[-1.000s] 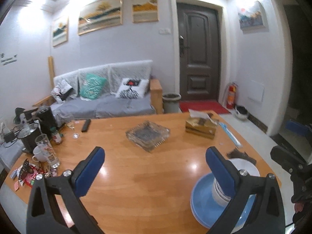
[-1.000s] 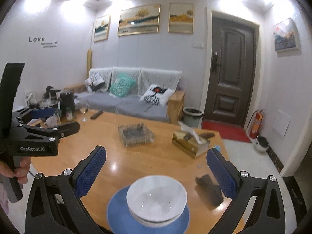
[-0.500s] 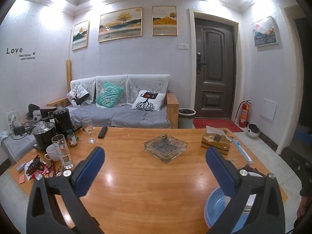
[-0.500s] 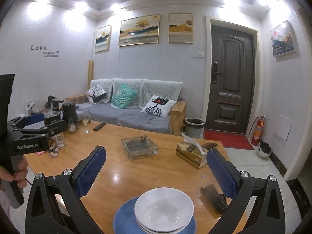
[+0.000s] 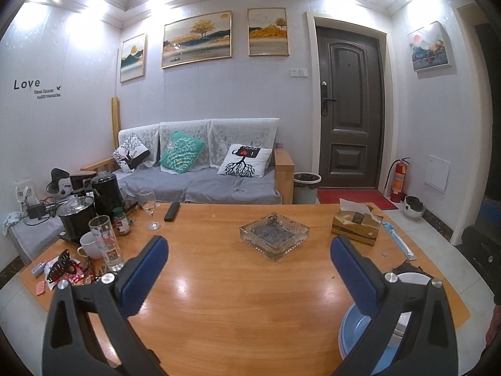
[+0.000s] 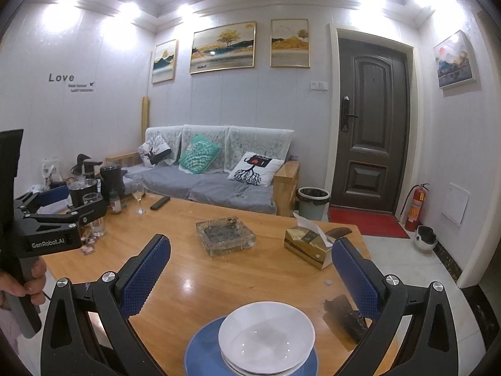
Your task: Organize plates and bowls
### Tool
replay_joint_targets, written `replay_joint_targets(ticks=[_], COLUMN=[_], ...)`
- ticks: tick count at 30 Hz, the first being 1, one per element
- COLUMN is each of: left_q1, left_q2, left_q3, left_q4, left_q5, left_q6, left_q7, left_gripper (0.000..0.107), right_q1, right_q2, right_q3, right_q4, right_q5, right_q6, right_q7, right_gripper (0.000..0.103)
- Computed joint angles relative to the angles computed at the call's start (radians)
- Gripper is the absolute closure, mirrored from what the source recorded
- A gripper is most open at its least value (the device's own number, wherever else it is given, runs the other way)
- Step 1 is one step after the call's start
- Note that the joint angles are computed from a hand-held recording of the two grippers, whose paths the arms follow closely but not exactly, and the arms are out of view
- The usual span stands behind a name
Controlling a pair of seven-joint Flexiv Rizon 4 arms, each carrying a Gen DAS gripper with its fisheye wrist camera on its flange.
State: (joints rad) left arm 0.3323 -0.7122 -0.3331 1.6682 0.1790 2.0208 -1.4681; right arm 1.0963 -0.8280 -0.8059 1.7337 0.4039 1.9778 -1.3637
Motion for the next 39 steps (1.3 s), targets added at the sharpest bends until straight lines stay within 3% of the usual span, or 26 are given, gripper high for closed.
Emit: replay_joint_targets(ticks=[7, 39], left_q1=[0.021, 0.005], left_q2=[-0.007, 0.005], left_q3=[-0.026, -0.009], left_q4=[-0.003, 0.005], left_q5=[0.013, 0.006], left_q6=[-0.010, 0.000], left_q7=[-0.002, -0.009], left_gripper=[0.004, 0.004], right_q1=[-0.001, 0.007], right_q2=[0.001, -0.012], right_q3=[0.000, -0.011], right_q4=[-0.001, -0.002], right_q5=[0.000, -0.003], right_q6=[-0.001, -0.005], right_q7=[0.000, 0.027], right_gripper=[0.001, 0.001])
